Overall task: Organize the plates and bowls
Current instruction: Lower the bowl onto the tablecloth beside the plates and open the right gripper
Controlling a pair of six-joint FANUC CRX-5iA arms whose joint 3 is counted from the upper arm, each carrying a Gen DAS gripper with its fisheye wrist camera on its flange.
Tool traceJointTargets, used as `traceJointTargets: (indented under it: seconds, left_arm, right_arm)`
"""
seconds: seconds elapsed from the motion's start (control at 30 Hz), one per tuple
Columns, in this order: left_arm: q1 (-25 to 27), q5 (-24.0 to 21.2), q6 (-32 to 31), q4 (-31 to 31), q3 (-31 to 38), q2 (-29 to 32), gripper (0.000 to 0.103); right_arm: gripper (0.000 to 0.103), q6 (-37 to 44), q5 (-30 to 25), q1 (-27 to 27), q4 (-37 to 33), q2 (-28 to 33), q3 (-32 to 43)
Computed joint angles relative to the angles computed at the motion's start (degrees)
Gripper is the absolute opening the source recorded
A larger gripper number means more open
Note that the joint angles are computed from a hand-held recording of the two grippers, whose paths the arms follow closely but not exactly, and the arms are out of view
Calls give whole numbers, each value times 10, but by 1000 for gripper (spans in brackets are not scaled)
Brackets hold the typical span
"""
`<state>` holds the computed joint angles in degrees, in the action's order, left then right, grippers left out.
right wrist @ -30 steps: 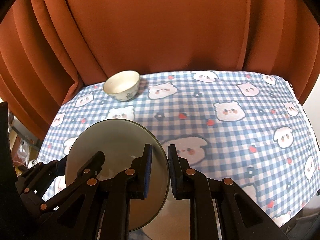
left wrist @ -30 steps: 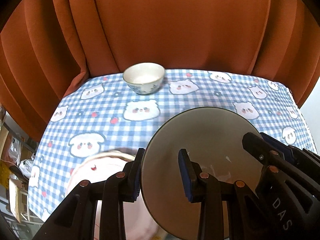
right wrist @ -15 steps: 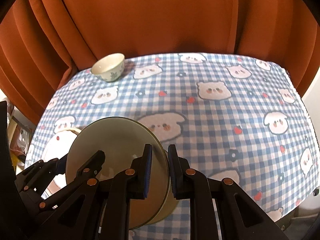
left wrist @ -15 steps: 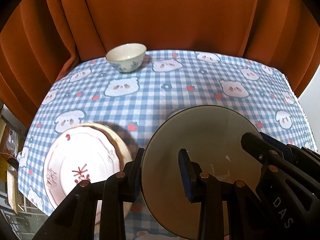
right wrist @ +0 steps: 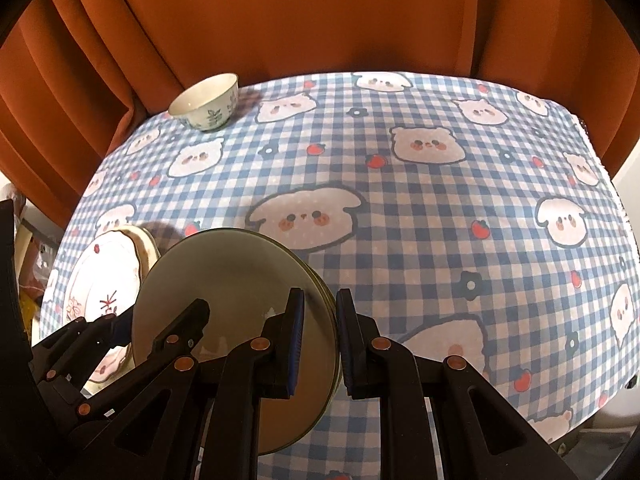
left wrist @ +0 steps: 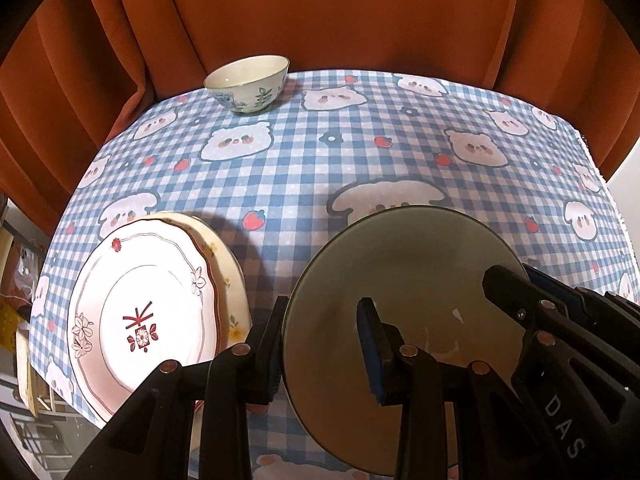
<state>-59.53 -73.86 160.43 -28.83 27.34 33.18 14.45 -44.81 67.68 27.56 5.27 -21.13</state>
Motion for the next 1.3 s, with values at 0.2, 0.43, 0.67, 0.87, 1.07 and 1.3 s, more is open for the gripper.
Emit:
traceJointTargets:
  seconds: [0.2, 0.43, 0.67, 0.87, 1.07, 1.3]
  left_arm:
    - [1, -1, -2, -1, 7, 8, 33]
    - [-10, -8, 10, -25, 12, 13, 34]
    - [-8, 26, 17, -13, -16, -4, 46]
    - [-3, 58, -1, -2, -49, -25, 65]
    - [3, 93, -7, -13, -91, -67, 73]
    - [22, 118, -34, -28, -142, -126, 76]
  right_arm:
    - [20, 11, 0, -4, 1, 8, 2]
    - [20, -8, 17, -4, 31, 6, -18]
    - [27, -12, 22, -1, 32, 0, -25]
    - [52, -26, 9, 12, 21, 3, -15]
    - [62, -58, -36, 28, 41, 14, 11]
    - [66, -94, -88, 47, 76, 43, 64]
